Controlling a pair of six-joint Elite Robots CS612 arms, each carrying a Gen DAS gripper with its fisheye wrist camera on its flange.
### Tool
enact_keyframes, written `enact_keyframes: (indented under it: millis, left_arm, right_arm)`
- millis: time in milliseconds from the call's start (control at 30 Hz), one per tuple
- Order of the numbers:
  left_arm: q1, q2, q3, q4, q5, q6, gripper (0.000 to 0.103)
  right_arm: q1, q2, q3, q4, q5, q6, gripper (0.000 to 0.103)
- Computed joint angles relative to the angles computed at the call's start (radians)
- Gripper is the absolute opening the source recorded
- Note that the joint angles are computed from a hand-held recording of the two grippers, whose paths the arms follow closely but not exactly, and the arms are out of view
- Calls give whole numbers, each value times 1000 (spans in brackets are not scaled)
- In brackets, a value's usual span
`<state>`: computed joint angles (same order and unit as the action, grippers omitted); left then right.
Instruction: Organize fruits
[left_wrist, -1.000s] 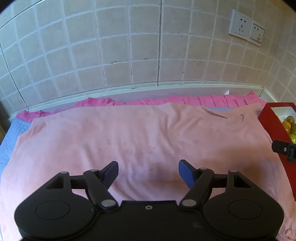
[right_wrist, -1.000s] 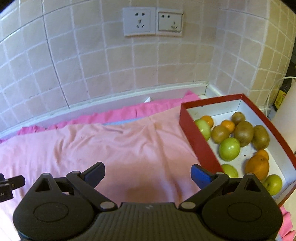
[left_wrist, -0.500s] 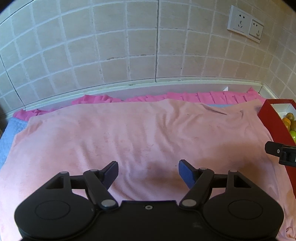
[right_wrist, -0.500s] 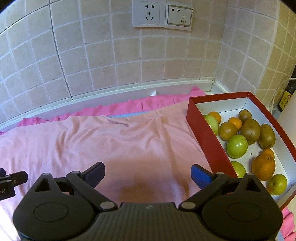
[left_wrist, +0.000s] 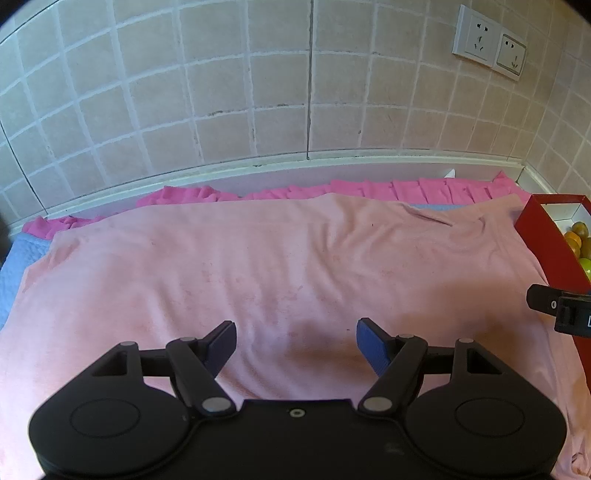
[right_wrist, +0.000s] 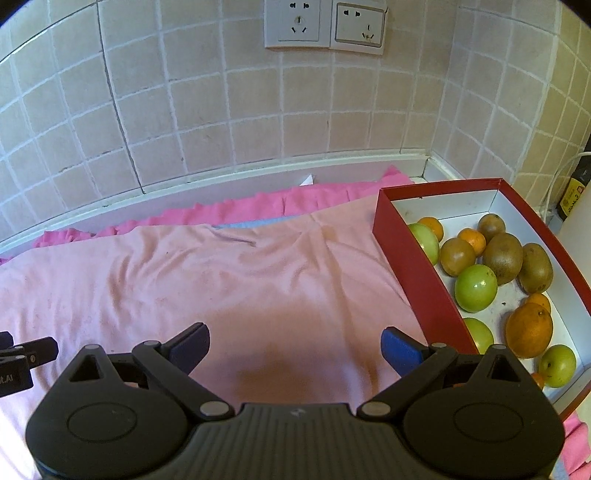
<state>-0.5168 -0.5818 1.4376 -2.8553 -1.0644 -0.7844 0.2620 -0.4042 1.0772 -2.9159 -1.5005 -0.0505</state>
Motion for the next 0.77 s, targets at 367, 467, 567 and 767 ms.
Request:
enact_keyframes:
  millis: [367, 467, 567, 767]
  left_arm:
    - [2, 6, -10, 18, -8, 2, 85]
    - [3, 9, -12, 21, -10, 3, 85]
    - [3, 12, -14, 17, -7, 8, 85]
    - [-11, 18, -14, 24, 76, 17, 85]
  right_arm:
    - [3, 3, -4, 24, -4, 8, 100]
    - [3, 4, -5, 30, -4, 9, 100]
    - [4, 5, -7, 36, -4, 9, 100]
    - [5, 6, -9, 42, -4, 11, 100]
